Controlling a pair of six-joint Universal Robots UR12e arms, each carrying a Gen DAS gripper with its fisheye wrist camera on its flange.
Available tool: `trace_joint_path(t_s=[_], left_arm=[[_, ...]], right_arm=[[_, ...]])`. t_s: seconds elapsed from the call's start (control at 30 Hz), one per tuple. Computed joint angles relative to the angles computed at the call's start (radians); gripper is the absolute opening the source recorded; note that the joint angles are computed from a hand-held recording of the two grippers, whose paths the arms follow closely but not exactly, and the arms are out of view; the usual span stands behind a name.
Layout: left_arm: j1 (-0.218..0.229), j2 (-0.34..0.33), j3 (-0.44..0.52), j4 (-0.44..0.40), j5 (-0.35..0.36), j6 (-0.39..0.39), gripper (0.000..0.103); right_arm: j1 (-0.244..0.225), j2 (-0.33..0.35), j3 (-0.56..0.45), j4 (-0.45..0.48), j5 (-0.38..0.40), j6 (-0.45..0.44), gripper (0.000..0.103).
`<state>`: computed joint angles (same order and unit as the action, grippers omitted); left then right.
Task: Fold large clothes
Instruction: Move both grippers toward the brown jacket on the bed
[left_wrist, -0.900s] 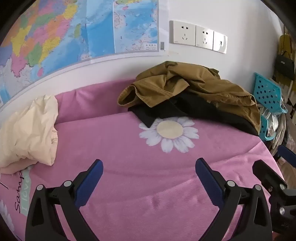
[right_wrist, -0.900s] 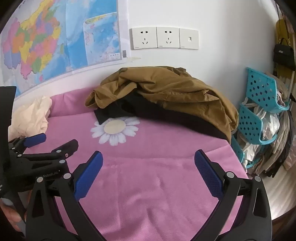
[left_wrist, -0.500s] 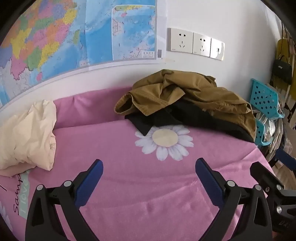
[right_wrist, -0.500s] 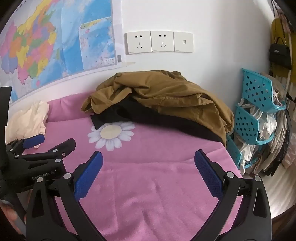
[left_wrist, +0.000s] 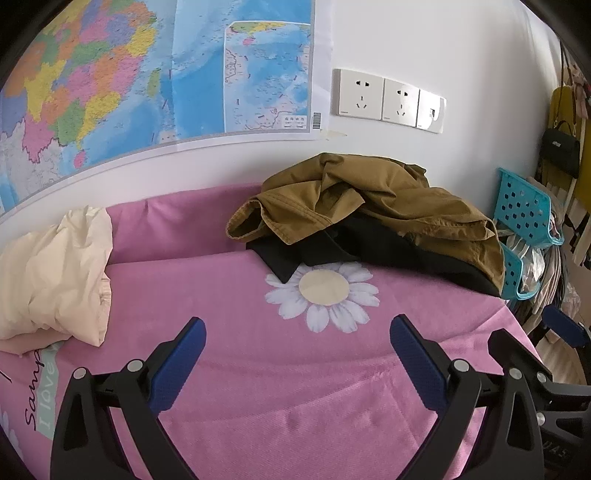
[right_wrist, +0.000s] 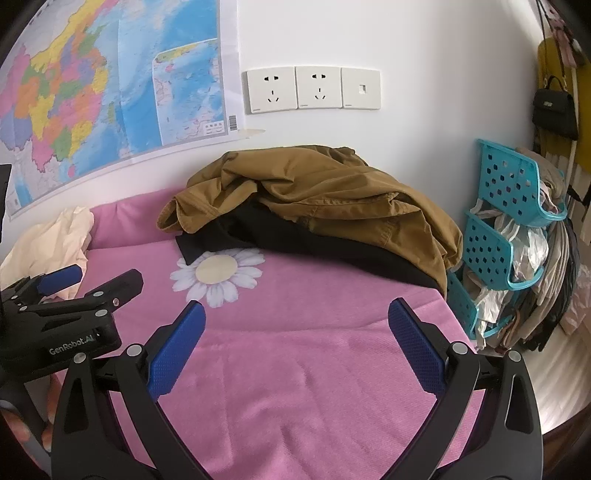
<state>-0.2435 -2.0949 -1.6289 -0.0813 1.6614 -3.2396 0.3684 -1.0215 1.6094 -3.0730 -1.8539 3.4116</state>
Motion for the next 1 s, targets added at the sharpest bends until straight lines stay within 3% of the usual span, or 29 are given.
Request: trace_joint_path(t_s=[1.0], left_arm=[[0.000, 0.001, 0.007, 0.001, 0.000, -0.002, 0.097]], right_arm=[[-0.003, 0.004, -0.006, -0.013, 0.001, -0.001, 0.098]])
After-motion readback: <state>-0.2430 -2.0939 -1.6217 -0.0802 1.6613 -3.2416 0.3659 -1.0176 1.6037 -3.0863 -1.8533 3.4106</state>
